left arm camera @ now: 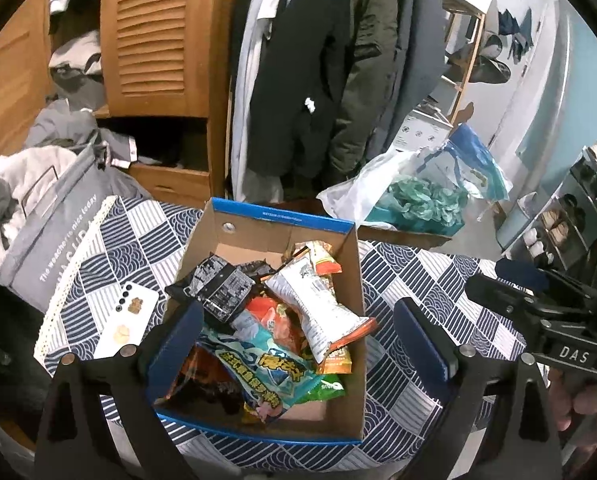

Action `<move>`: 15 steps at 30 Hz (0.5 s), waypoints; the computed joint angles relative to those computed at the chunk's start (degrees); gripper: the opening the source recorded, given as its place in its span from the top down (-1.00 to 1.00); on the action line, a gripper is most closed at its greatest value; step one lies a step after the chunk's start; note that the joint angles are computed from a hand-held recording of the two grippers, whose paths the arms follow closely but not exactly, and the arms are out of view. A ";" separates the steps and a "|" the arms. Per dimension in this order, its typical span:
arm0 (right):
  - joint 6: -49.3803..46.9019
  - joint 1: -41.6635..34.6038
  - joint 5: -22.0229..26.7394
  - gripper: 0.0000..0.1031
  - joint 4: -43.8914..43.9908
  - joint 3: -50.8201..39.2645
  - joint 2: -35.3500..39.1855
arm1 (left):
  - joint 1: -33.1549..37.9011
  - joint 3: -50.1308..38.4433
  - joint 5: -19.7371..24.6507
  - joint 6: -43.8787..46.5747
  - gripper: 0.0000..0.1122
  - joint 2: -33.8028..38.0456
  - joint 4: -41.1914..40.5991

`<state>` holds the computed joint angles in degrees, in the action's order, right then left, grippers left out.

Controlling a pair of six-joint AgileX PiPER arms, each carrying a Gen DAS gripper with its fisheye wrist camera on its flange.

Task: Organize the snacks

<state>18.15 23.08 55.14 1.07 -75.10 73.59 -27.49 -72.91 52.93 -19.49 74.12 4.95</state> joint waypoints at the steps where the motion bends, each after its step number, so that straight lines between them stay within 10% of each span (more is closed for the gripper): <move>1: -0.30 -0.39 -0.06 -0.47 0.33 0.17 0.02 | -0.31 -0.17 0.13 -0.12 -0.72 0.09 0.36; 15: -1.00 -1.56 -0.19 -0.47 1.47 0.75 0.24 | -1.66 -0.75 0.67 -1.63 -0.72 0.79 1.05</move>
<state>17.15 21.52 54.95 2.54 -74.34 73.82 -29.14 -73.65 53.60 -21.11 74.91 6.00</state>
